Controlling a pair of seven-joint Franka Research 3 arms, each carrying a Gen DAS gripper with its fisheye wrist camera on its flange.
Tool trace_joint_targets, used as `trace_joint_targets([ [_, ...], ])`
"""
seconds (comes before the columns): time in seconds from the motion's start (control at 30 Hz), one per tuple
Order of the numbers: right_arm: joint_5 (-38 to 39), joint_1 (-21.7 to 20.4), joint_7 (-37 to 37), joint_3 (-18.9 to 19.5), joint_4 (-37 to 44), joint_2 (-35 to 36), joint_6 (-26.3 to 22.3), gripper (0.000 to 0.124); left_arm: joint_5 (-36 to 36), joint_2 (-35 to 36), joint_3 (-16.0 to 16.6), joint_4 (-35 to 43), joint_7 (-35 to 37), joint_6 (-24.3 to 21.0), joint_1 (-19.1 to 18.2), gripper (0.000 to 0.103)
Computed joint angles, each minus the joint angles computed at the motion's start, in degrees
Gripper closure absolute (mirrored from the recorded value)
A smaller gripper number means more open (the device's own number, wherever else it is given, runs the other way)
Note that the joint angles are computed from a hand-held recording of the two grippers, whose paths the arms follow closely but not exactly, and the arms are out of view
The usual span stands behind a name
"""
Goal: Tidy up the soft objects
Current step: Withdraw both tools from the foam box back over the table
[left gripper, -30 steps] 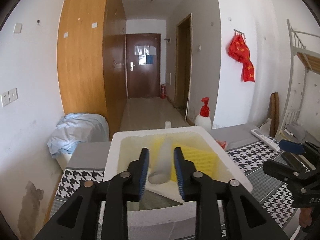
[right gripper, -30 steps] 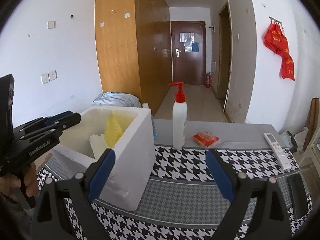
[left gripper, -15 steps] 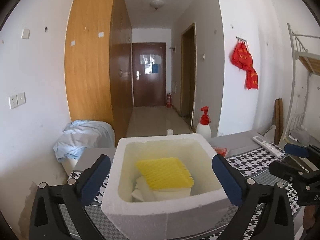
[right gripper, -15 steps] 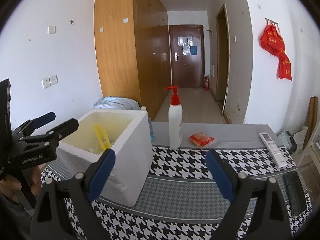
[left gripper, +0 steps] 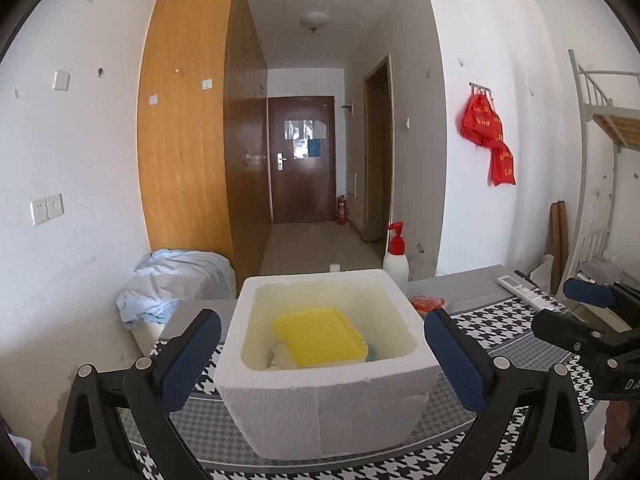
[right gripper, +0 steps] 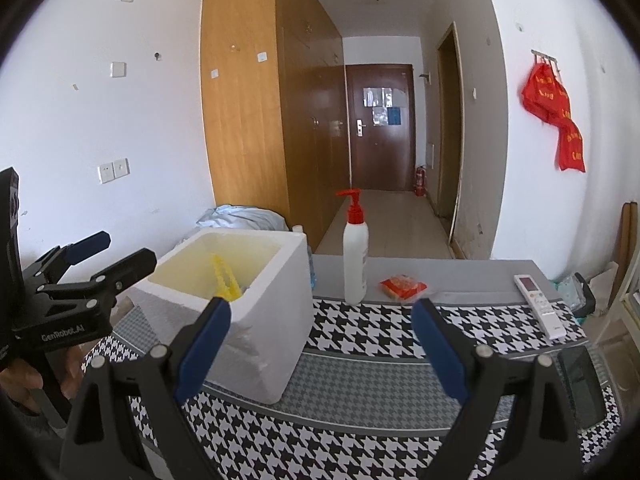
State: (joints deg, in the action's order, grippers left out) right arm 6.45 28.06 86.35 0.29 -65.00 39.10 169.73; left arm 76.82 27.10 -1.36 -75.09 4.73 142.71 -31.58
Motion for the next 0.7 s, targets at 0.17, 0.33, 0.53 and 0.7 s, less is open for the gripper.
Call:
trace_joint_targets([
  [0.17, 0.5, -0.2, -0.9, 0.5, -3.7, -2.3, 2.0, 0.030, 1.0, -1.1, -0.2, -1.2, -1.7, -1.8, -0.8, 0.001],
  [0.33, 1.4, -0.6, -2.1, 1.1, -7.8, -4.7, 4.4, 0.030, 3.1, -2.5, -0.9, -3.0, -4.0, -2.2, -1.0, 0.001],
  [0.53, 3.6, -2.1, -5.5, 4.0, -12.8, -7.7, 7.9, 0.030, 5.6, -4.2, -2.0, -5.0, -6.1, -4.8, -1.6, 0.001],
  [0.7, 5.7, -3.3, -8.6, 6.7, -17.7, -10.2, 12.4, 0.030, 8.8, -6.4, -3.2, -8.3, -9.1, -5.9, -1.6, 0.001],
])
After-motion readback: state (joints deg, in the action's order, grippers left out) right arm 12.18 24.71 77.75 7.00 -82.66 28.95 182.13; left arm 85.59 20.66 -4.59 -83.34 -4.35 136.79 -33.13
